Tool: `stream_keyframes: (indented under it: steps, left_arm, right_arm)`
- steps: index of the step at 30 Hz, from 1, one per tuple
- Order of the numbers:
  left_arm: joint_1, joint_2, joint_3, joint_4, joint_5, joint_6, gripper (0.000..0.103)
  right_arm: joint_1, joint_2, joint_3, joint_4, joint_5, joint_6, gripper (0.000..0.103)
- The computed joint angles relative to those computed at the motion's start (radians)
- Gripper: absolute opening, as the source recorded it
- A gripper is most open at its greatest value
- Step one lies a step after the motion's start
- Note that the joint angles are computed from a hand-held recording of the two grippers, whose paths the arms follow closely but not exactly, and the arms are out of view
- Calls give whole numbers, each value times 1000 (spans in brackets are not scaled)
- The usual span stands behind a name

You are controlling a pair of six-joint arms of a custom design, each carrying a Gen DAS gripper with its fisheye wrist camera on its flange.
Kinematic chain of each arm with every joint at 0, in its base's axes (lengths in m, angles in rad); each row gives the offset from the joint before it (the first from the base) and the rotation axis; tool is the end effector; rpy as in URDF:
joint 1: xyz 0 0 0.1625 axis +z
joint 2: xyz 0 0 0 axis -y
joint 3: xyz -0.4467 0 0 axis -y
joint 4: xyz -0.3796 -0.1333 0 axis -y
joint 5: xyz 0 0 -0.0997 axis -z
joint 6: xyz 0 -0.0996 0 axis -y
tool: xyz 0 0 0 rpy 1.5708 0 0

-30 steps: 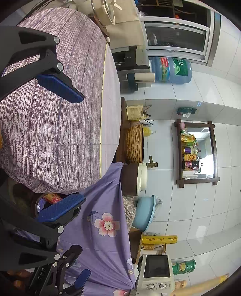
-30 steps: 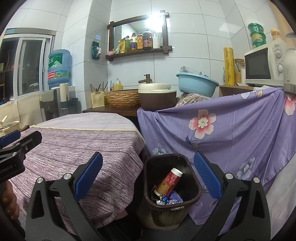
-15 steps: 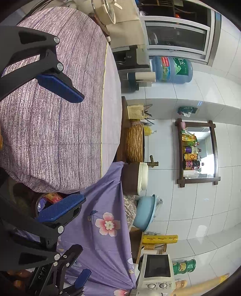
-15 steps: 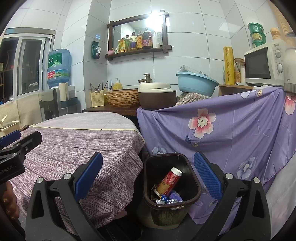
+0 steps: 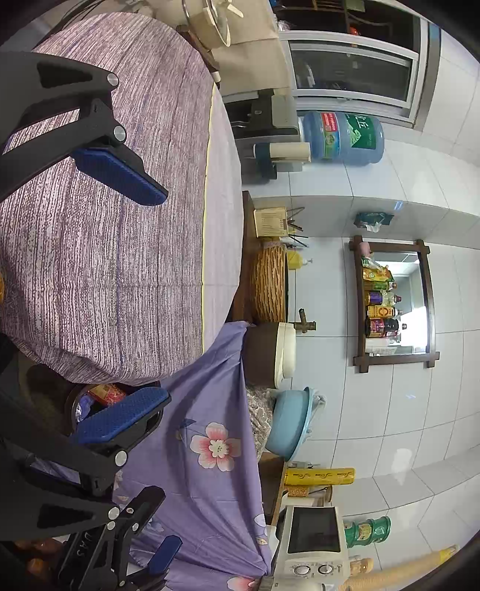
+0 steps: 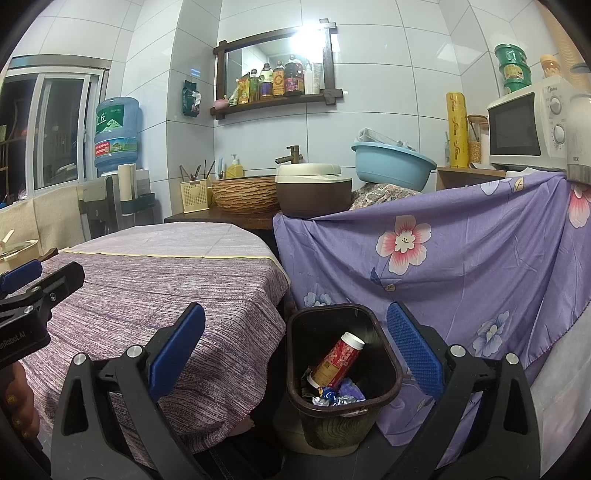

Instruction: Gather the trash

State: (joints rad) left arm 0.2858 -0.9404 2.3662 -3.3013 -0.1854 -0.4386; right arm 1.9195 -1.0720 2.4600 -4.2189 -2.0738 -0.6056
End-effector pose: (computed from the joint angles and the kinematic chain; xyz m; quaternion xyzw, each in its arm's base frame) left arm -0.3366 -0.3399 0.1601 0.2240 0.7333 -0.5551 0.3223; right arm 0.2155 -0.3433 0.2497 0.2292 -0.7625 0.5402 0.2725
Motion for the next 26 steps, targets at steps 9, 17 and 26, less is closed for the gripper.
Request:
stream_keyframes:
  steps: [9,17,26]
  left_arm:
    - [5,7,-1,-30,-8,26,98]
    - [5,15,-3,-47,-7,38,98]
    - [3,17,5,-60,-11,41,98]
  right_arm:
    - [1,-1,-2,3,0,1,97]
    - [1,-1,-3,4,-1,1,97]
    - [-7,5,6,-10,7,0,97]
